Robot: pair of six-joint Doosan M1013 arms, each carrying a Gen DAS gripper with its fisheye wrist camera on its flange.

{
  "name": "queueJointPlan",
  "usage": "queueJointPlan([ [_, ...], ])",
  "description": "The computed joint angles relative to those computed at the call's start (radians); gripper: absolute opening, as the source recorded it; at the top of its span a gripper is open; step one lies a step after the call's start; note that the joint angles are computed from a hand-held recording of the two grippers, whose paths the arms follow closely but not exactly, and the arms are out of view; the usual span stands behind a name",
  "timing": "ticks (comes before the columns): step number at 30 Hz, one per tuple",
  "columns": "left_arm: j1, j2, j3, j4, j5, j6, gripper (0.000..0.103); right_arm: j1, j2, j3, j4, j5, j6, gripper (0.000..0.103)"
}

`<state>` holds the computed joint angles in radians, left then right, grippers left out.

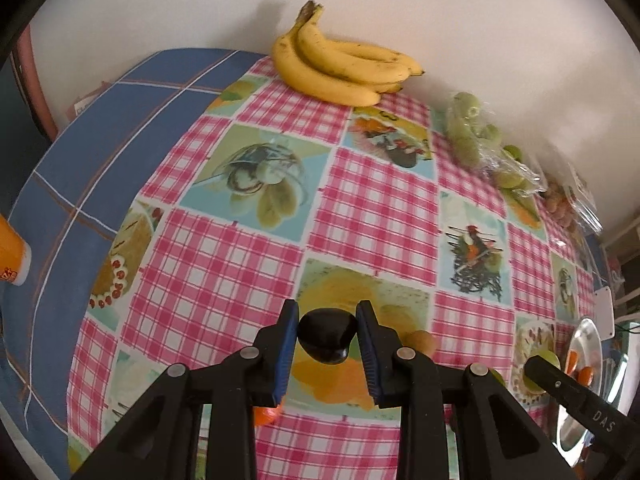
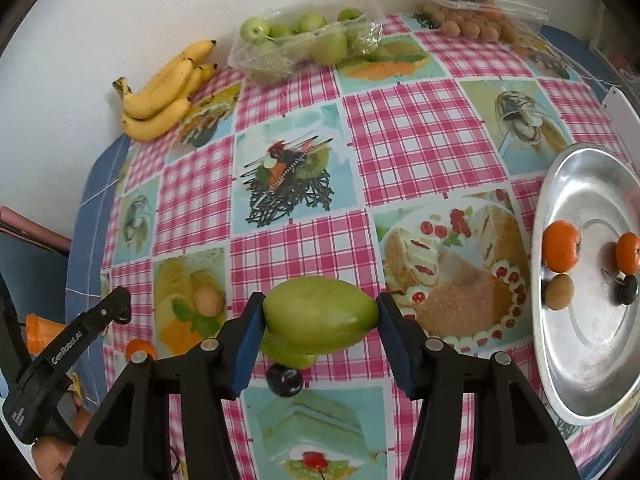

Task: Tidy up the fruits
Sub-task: 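Carry the plum in the left tool and pear in the right tool over the steel plate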

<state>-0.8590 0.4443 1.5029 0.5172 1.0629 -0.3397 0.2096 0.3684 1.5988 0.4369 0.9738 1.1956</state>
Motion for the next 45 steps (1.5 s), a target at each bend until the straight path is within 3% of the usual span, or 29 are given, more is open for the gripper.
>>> queueJointPlan([
  [14,-0.024,0.045,-0.089,0.006,-0.002,0.073,0.032,-0.063,-0.057,0.076,0.044,-0.026,-0.068,0.057],
  [19,-0.031,0.071,-0.135,0.002,0.034,0.111,0.032,-0.086,-0.067,0.092,0.04,-0.04,-0.07,0.057],
  [23,-0.031,0.083,-0.155,-0.01,0.017,0.13,0.032,-0.099,-0.074,0.097,0.042,-0.047,-0.075,0.057],
  [28,-0.037,0.114,-0.209,-0.017,0.061,0.182,0.032,-0.113,-0.084,0.103,0.063,-0.063,-0.09,0.057],
  [32,-0.038,0.123,-0.224,-0.022,0.042,0.186,0.032,-0.128,-0.086,0.101,0.085,-0.064,-0.1,0.057],
  [45,-0.053,0.184,-0.339,-0.024,0.079,0.254,0.032,-0.187,-0.088,0.092,0.085,-0.099,-0.079,0.057],
])
